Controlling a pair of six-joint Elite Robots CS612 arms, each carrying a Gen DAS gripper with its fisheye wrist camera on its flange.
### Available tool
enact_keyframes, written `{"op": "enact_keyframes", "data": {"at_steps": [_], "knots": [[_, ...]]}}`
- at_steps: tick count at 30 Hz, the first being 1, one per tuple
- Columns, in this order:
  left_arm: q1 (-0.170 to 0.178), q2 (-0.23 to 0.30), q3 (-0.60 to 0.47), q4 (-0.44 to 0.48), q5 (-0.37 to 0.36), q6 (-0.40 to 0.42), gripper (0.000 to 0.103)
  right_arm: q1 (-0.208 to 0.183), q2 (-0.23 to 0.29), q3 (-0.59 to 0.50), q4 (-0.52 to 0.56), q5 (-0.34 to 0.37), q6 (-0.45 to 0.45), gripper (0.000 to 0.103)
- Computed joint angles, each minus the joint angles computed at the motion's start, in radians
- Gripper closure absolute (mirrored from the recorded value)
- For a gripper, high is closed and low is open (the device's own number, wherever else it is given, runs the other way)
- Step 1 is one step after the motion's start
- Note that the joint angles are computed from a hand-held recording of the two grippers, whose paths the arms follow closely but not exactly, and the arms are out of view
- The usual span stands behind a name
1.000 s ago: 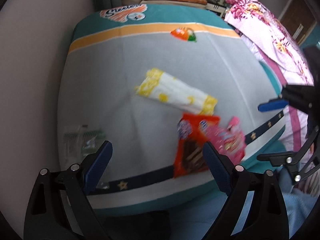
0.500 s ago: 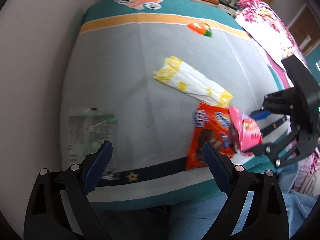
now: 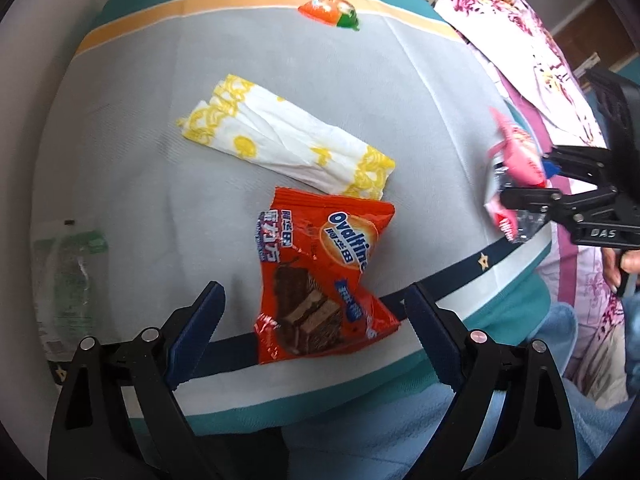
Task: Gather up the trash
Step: 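Grasp the orange Ovaltine packet with the left tool while the right tool grasps the pink wafer packet, then carry the Ovaltine packet over the bin and open the left tool to drop it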
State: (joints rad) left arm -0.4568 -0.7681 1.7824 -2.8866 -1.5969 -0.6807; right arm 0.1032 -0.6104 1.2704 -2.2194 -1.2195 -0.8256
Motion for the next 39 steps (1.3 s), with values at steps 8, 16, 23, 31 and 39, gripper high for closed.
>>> {"op": "enact_keyframes", "data": {"at_steps": [8,16,23,31,39], "knots": [[-0.018,0.021,-0.059,0.083,0.074,0.013,0.061,-0.046,0.012,0.001,-0.055,0.015,0.112,0.061],[-0.018,0.075,-0.189,0.077,0.087,0.045,0.062,-0.098,0.032,-0.032,-0.124,0.032,0.273,0.061],[-0.036,0.127,-0.325,0.105,0.051,0.106,0.062,-0.138,0.053,-0.063,-0.149,0.024,0.337,0.061],[-0.070,0.223,-0.548,0.200,0.003,0.166,0.061,-0.203,0.070,-0.098,-0.212,0.058,0.435,0.061],[-0.108,0.372,-0.855,0.357,-0.042,0.239,0.061,-0.268,0.080,-0.104,-0.271,0.045,0.510,0.061]]}}
